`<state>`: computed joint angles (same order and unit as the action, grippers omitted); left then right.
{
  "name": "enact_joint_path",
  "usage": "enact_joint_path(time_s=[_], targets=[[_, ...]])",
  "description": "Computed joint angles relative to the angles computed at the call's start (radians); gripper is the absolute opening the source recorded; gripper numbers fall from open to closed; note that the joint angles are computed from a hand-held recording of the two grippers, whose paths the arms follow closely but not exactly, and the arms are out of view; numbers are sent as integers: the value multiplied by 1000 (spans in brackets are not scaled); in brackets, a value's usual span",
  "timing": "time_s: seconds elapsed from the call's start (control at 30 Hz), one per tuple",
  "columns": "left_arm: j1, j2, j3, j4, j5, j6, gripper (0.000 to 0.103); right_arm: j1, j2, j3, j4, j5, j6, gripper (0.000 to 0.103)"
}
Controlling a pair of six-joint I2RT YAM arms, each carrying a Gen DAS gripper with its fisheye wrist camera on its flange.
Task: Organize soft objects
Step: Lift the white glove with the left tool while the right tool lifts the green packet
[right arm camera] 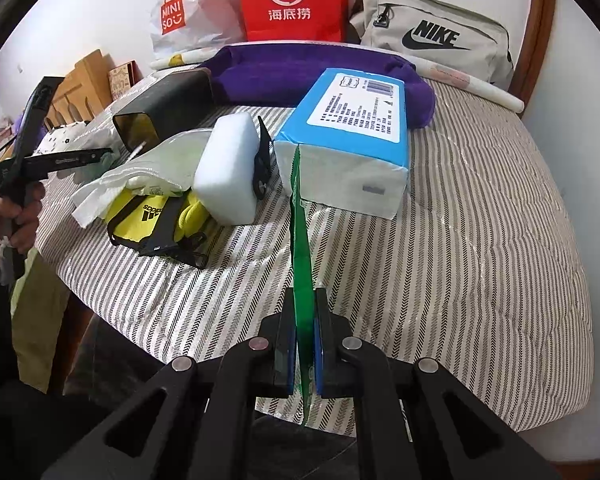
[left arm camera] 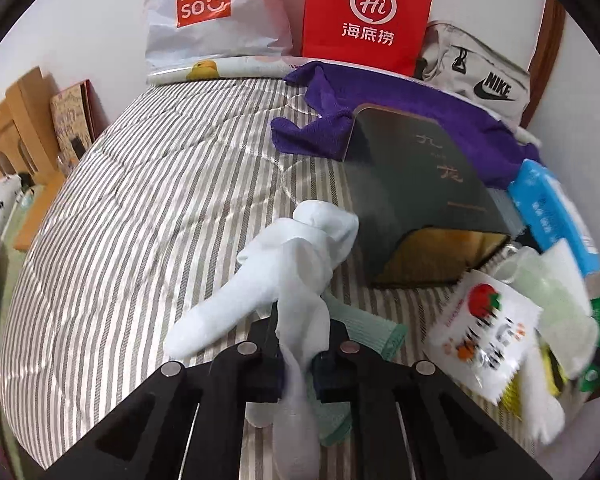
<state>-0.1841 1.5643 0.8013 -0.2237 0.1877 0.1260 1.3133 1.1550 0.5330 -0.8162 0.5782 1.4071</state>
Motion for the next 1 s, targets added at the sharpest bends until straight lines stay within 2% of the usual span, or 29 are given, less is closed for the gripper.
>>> enact_joint_path(time_s=[0.27, 0.43, 0.67, 0.87, 1.0], targets=[[-1, -238, -120, -134, 114, 49, 10, 57, -12, -2, -34, 35, 71, 7], [-31, -328, -150, -189, 122, 35, 10, 100, -12, 18, -77, 60, 118, 7], [-61, -386, -126, -249, 127, -3, 10, 122, -36, 67, -148, 90, 122, 7], [-76, -415, -66, -299, 132, -20, 10, 110, -71, 128, -224, 137, 83, 7], [-82, -399, -12, -315, 136, -33, 10, 33, -116, 161, -225, 162, -36, 7]])
